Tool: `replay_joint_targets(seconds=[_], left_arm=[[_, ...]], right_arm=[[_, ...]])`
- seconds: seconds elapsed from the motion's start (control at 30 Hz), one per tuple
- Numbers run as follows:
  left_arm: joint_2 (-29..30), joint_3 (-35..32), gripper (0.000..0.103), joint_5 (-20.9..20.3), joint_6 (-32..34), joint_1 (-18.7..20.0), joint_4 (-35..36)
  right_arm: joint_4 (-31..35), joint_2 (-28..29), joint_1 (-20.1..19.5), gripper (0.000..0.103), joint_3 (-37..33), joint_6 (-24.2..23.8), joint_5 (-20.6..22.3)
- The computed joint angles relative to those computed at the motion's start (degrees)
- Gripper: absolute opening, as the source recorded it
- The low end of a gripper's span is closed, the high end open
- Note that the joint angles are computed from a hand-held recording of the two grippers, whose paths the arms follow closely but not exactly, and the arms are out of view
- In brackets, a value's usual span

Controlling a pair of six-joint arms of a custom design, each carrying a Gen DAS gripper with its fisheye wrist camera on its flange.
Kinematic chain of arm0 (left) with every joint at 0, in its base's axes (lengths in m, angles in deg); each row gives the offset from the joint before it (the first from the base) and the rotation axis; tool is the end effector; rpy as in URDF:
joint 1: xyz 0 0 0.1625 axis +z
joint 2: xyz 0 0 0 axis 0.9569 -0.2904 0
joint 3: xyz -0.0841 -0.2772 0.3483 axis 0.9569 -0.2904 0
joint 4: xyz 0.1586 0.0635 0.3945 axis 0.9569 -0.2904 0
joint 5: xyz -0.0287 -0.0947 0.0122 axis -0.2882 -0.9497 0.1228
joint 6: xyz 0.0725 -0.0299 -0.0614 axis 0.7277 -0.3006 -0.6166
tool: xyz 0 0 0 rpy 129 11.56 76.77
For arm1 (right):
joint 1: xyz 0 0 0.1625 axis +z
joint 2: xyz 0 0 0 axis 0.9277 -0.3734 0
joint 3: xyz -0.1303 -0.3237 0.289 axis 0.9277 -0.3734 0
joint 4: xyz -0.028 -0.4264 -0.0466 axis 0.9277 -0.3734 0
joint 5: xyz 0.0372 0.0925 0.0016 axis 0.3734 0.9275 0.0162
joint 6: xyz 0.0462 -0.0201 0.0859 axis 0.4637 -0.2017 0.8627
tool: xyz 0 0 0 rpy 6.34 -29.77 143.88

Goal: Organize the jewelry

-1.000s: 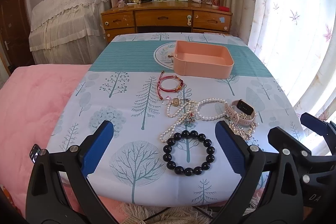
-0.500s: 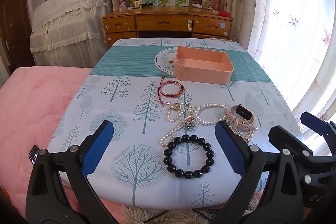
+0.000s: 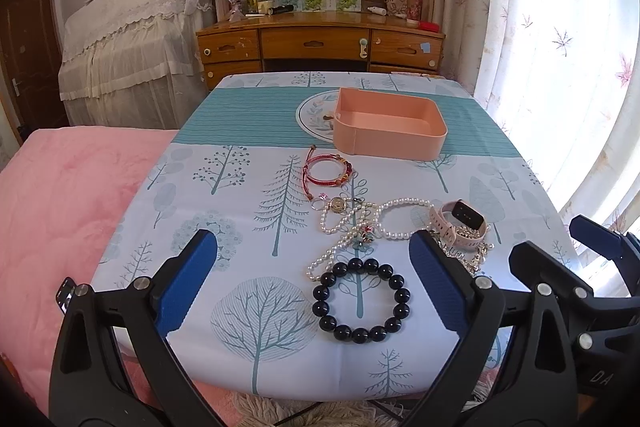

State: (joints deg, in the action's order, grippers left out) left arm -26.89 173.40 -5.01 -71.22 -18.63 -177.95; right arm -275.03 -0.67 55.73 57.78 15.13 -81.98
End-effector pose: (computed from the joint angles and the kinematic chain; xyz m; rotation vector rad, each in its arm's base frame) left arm -0.1394 -0.5495 0.3425 0.6282 2.2329 -0.9782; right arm 0.4040 -0.5042 0.0999 0.2606 -2.2765 1.0590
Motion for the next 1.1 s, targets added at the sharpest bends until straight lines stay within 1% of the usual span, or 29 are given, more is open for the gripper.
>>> replay_joint_targets(seconds=[0.1, 0.2, 0.4, 0.53, 0.7, 0.8, 0.87, 0.93, 1.0, 1.07, 1.1], left_arm=[[-0.12, -0.10, 0.096, -0.14, -0.61, 0.05, 0.78], [0.00, -0.71, 0.096, 0.38, -2.39, 0.07, 3.79], [0.33, -2.03, 0.096, -0.66, -4.74, 0.98, 7.97], [0.85, -3.10, 0.096, -1.49, -5.58, 1.54, 10.32], [1.95, -6.37, 0.096, -2.80, -6.04, 3.60, 13.40], [2.58, -9.81, 0.096, -5.42, -6.99, 5.98, 16.68], [3.32, -12.16, 0.096, -5.87, -7.16, 7.29, 18.57], [4.38, -14.68, 0.096, -5.63, -7.19, 8.38, 20.94], [5.69, -17.18, 0.096, -4.94, -7.31, 9.30, 23.31], [7.17, -20.12, 0.096, -4.81, -7.91, 10.39, 26.18], [7.91, -21.73, 0.096, -5.19, -8.43, 11.01, 27.88]], right_arm=[[0.19, -0.01, -0.10, 0.099, -0.07, 0.01, 0.03], [0.17, -0.02, -0.11, 0.099, -0.07, -0.19, 0.03], [0.87, -0.37, -0.58, 0.099, 0.12, 0.20, 0.64], [2.66, -0.30, -1.14, 0.099, -0.33, 1.00, 1.00], [4.80, -0.59, -1.72, 0.099, -0.80, 1.56, 1.98], [6.01, -0.68, -2.36, 0.098, -1.39, 1.91, 1.70], [7.18, -0.86, -2.92, 0.093, -1.96, 2.38, 1.48], [9.43, -1.15, -3.72, 0.082, -2.75, 3.13, 1.57], [12.55, -1.42, -4.72, 0.080, -3.72, 4.33, 2.20], [15.75, -1.60, -5.95, 0.076, -4.79, 5.71, 3.61], [17.54, -1.68, -6.55, 0.072, -5.38, 6.35, 4.34]])
